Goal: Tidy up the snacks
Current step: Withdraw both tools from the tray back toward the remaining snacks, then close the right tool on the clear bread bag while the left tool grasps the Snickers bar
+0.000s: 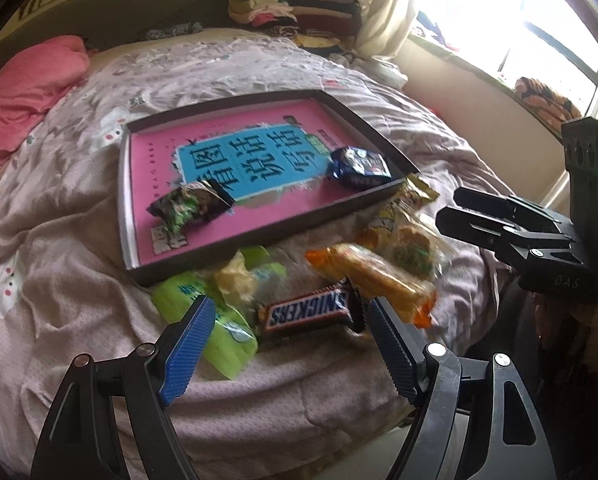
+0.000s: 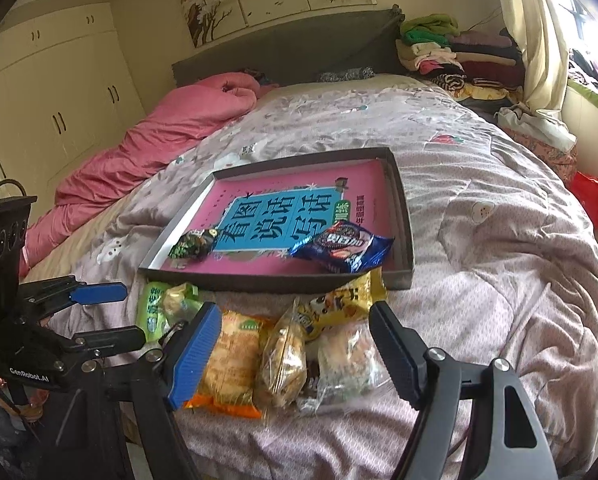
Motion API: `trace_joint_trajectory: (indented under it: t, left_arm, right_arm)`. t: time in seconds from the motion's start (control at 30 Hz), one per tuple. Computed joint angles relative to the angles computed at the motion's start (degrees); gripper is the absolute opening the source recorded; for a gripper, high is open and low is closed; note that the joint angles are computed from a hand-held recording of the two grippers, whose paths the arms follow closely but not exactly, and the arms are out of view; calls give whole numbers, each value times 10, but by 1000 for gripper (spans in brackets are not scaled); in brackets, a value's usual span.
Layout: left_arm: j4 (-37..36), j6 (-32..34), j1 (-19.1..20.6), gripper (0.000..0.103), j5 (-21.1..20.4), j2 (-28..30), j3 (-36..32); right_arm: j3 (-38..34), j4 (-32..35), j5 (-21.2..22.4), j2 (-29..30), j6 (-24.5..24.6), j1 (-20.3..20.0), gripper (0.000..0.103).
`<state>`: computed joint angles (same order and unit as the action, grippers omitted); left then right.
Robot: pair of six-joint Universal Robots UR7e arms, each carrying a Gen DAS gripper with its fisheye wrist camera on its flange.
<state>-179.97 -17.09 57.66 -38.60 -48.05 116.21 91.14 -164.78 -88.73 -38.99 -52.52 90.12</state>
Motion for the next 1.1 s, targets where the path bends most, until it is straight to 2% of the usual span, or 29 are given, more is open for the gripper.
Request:
trace_joint_trajectory:
  t: [0.17, 0.27, 0.43, 0.6, 0.87, 1.1]
  left_arm:
    - [10, 2, -1, 80, -4, 7, -4]
    - [11, 3, 0, 80, -9, 11, -6]
    - [5, 2, 6, 80, -23, 19, -9]
    - [4, -2, 11, 80, -29, 26, -13]
    - [4, -11, 24, 80, -36, 29, -19]
    - [-12, -10, 32, 80, -37, 28, -20]
  right_arm:
    - [10, 1, -8, -5, -10, 0, 74]
    - [15, 5, -15, -6, -13, 1, 69]
    - [8, 24, -33, 0, -11, 2, 52]
    - [-2, 44, -53, 9, -11, 4, 41]
    - [-24, 82, -69, 23, 10, 2, 32]
    - [-36, 93, -65, 33, 14, 3, 31]
